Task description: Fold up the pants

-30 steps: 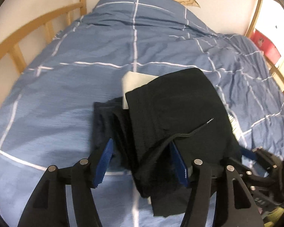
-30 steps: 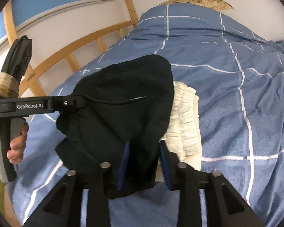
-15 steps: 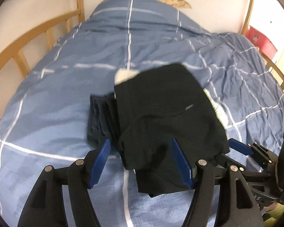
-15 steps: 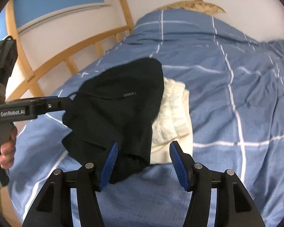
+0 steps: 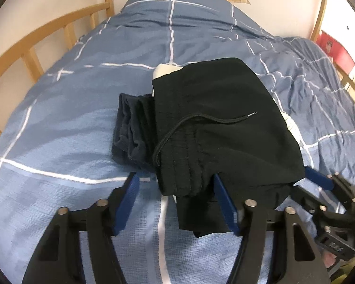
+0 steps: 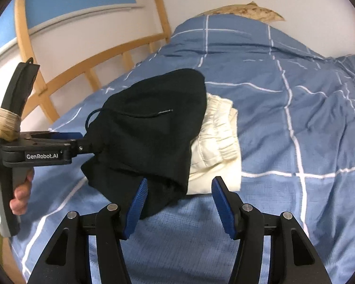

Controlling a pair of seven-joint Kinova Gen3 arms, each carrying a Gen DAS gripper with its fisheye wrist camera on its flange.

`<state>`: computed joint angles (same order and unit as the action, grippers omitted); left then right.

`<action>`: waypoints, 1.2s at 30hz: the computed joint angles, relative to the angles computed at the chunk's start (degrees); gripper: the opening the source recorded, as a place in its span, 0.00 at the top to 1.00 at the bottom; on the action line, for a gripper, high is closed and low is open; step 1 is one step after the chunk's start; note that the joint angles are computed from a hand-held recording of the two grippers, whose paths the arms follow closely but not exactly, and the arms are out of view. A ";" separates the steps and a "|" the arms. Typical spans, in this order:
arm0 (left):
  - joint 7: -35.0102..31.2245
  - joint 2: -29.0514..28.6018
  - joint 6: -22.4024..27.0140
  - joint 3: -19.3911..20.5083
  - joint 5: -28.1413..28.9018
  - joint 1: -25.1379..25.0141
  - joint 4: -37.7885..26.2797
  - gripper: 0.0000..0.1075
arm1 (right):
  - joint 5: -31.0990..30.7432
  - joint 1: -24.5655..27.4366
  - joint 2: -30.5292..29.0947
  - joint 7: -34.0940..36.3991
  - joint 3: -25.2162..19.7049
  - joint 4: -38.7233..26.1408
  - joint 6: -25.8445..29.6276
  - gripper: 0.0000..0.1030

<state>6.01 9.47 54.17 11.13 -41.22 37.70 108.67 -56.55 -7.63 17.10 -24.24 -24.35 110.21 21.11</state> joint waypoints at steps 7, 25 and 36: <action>1.01 -0.59 -2.41 -4.15 0.58 2.91 1.78 0.46 | 7.90 -3.96 0.76 -11.55 2.85 0.25 -5.70 0.57; 14.18 6.14 24.88 -0.69 -9.96 22.31 -11.67 0.24 | -6.71 -0.61 -10.49 4.13 10.89 6.13 -1.67 0.28; 20.86 16.78 43.22 3.88 -14.35 30.54 -28.86 0.05 | -18.47 22.10 -22.83 25.34 6.04 12.24 15.90 0.07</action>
